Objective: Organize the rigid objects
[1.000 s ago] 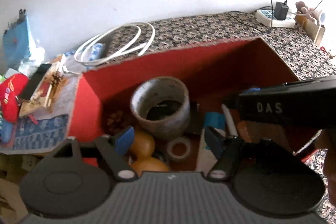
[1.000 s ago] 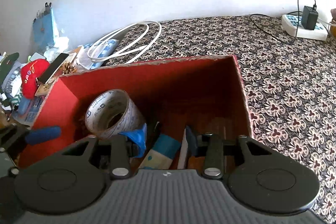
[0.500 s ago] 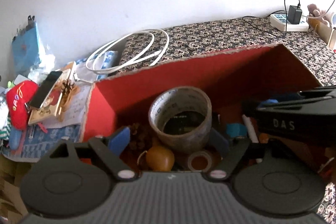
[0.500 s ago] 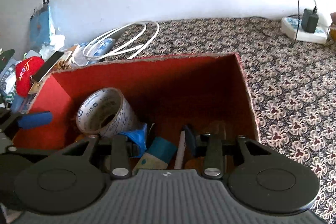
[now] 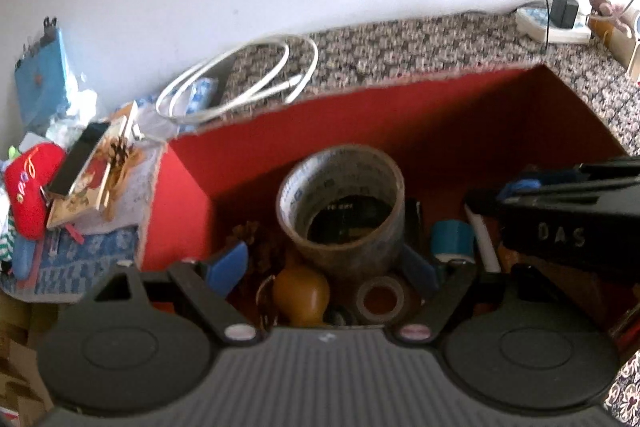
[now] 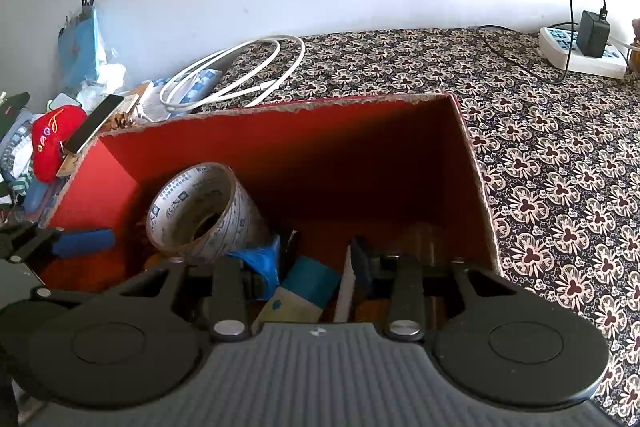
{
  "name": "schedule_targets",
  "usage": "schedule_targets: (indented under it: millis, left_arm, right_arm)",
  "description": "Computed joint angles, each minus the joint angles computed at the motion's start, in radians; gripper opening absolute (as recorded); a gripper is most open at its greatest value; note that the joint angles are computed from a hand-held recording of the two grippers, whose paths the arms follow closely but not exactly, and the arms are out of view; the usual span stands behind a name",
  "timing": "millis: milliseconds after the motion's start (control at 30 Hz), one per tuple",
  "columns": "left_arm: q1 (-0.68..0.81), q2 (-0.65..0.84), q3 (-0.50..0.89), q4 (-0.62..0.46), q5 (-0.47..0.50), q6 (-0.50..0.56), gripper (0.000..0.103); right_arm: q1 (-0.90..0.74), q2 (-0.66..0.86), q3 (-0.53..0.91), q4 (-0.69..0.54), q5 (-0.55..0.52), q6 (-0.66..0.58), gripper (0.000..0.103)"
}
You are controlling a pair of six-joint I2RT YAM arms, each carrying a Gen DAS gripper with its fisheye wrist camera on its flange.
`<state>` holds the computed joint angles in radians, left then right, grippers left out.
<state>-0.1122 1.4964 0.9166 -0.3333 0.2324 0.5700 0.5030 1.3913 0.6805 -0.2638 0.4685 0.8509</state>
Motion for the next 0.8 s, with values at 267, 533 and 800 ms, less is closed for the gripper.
schedule_targets:
  millis: [267, 533, 800]
  left_arm:
    - [0.013, 0.013, 0.017, -0.023, 0.026, -0.031, 0.082]
    - [0.018, 0.026, 0.032, -0.038, 0.037, -0.047, 0.082]
    - [0.025, 0.032, 0.038, -0.041, 0.05, -0.061, 0.083]
  right_arm:
    - [-0.012, 0.001, -0.002, 0.001, -0.014, -0.005, 0.019]
    - [-0.021, -0.002, -0.008, 0.012, -0.029, -0.014, 0.019]
    - [-0.021, 0.005, 0.0, 0.001, -0.029, -0.013, 0.019]
